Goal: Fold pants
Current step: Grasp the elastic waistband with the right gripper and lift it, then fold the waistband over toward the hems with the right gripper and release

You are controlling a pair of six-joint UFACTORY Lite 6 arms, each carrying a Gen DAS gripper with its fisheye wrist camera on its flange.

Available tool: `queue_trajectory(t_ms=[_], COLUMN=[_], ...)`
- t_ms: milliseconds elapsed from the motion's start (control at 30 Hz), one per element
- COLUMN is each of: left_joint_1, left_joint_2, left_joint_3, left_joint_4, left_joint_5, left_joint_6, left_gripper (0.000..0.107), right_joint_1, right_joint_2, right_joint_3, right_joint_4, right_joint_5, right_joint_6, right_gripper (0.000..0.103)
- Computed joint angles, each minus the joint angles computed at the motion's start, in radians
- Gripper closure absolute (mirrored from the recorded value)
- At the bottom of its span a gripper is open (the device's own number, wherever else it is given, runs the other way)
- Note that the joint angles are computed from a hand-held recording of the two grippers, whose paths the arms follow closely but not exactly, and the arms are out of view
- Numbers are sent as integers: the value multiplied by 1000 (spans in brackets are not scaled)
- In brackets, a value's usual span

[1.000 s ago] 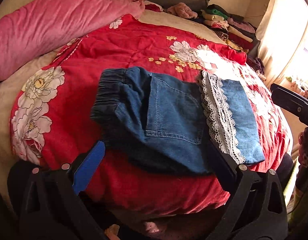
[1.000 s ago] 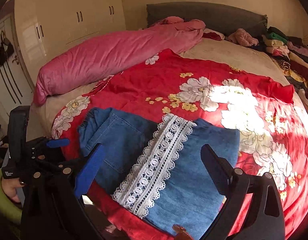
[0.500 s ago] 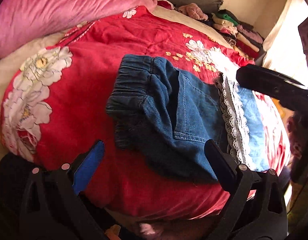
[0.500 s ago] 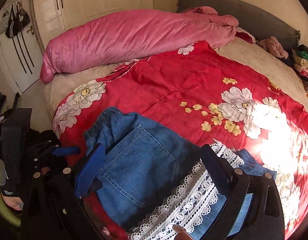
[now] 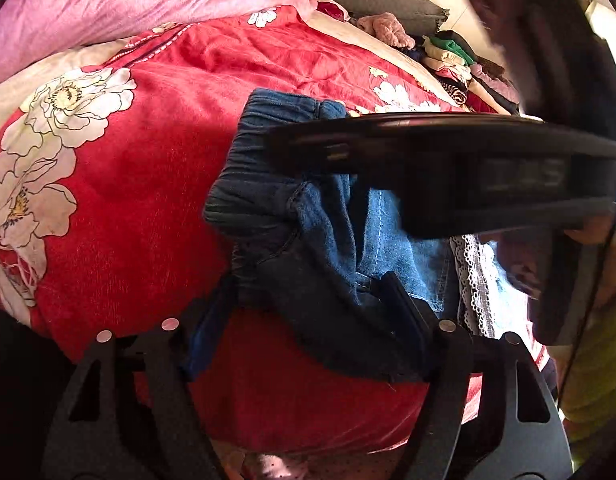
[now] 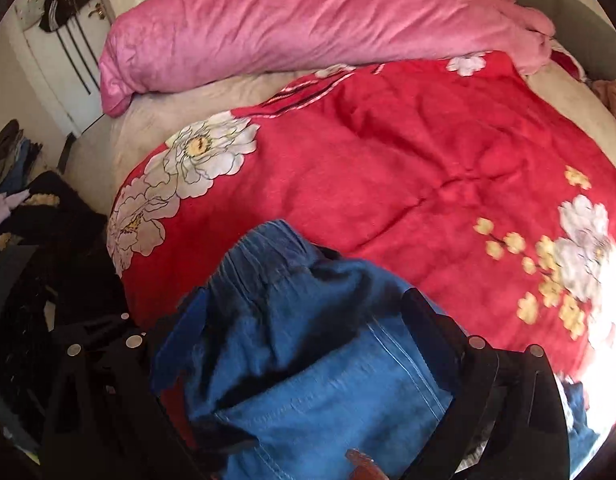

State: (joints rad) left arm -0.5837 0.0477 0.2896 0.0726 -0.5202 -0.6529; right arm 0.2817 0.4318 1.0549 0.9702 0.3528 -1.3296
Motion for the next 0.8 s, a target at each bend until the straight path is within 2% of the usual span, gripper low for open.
queue_trajectory(t_ms=[67, 133, 233, 300, 333, 467, 567, 800], left_joint_1=[3, 9, 10, 20, 17, -28, -48, -130], left_joint_2=[1, 3, -1, -16, -25, -62, -77, -28], left_joint_3=[-4, -5, -9, -23, -27, -26, -13, 114], left_joint_4=[11, 21, 32, 72, 69, -13, -4, 32], left_joint_5=[-4, -10, -13, -35, -36, -2, 11, 63], left_joint_6=[-9, -16, -26, -58, -57, 0, -17, -62], left_gripper=[42, 42, 40, 31, 30, 25, 14, 14], right_joint_1=[9, 4, -32, -80, -110, -224, -317, -580], right_joint_2=[54, 87, 65, 37, 20, -57, -125, -216], right_joint_3=[40, 58, 18, -6, -20, -80, -128, -179], right_joint_4=[-10, 35, 166, 210, 232, 286, 287, 224], right_joint_5=[8, 29, 68, 122, 156, 295, 391, 607], right_joint_6=[19, -25, -166, -208, -230, -305, -325, -364], right_gripper=[12, 36, 57, 67, 70, 71, 71, 71])
